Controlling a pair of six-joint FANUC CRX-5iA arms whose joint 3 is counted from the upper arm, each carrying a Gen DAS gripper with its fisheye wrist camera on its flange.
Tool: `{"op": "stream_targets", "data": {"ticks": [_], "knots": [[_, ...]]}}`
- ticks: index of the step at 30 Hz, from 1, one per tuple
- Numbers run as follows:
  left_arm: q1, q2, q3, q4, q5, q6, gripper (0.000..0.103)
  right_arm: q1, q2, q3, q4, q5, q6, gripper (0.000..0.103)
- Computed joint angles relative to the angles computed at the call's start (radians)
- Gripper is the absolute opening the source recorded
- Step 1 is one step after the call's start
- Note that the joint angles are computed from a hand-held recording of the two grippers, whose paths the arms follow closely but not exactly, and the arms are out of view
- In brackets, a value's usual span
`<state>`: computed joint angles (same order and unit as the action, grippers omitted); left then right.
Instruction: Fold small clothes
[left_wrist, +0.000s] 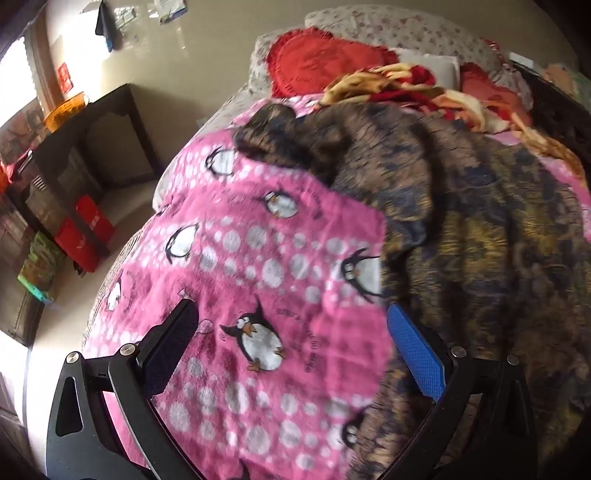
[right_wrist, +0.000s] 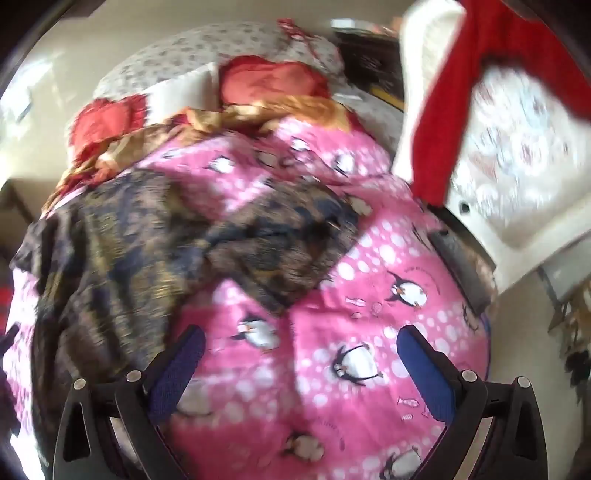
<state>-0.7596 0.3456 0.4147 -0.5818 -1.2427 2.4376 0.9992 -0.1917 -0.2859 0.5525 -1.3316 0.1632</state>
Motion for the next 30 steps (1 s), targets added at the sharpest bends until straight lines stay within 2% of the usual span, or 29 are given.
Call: {"op": "stream_targets", "data": {"ticks": [4, 11, 15, 20, 30], "knots": [[-0.024, -0.001, 0.034, 0.018, 0.002, -0.032, 0.103, 0.042, 0.054, 0.094, 0.022, -0.007, 0.061, 0.103], [-0.041, 0.011, 0.073, 0.013, 0.020, -0.059, 0.103, 0.063, 0.240, 0.249, 0.079, 0.129, 0.121, 0.103], [-0.041, 0.029, 0.095, 0.016, 0.019, -0.070, 0.103, 0.048, 0.343, 0.326, 0.069, 0.217, 0.148, 0.103], [-0.033, 0.043, 0.103, 0.018, 0.024, -0.070, 0.103, 0.040, 0.461, 0.423, 0.067, 0.265, 0.180, 0.103], [0.027, 0.050, 0.082, 0.052, 0.047, -0.064, 0.103, 0.025, 0.575, 0.547, 0.014, 0.309, 0.275, 0.103]]}}
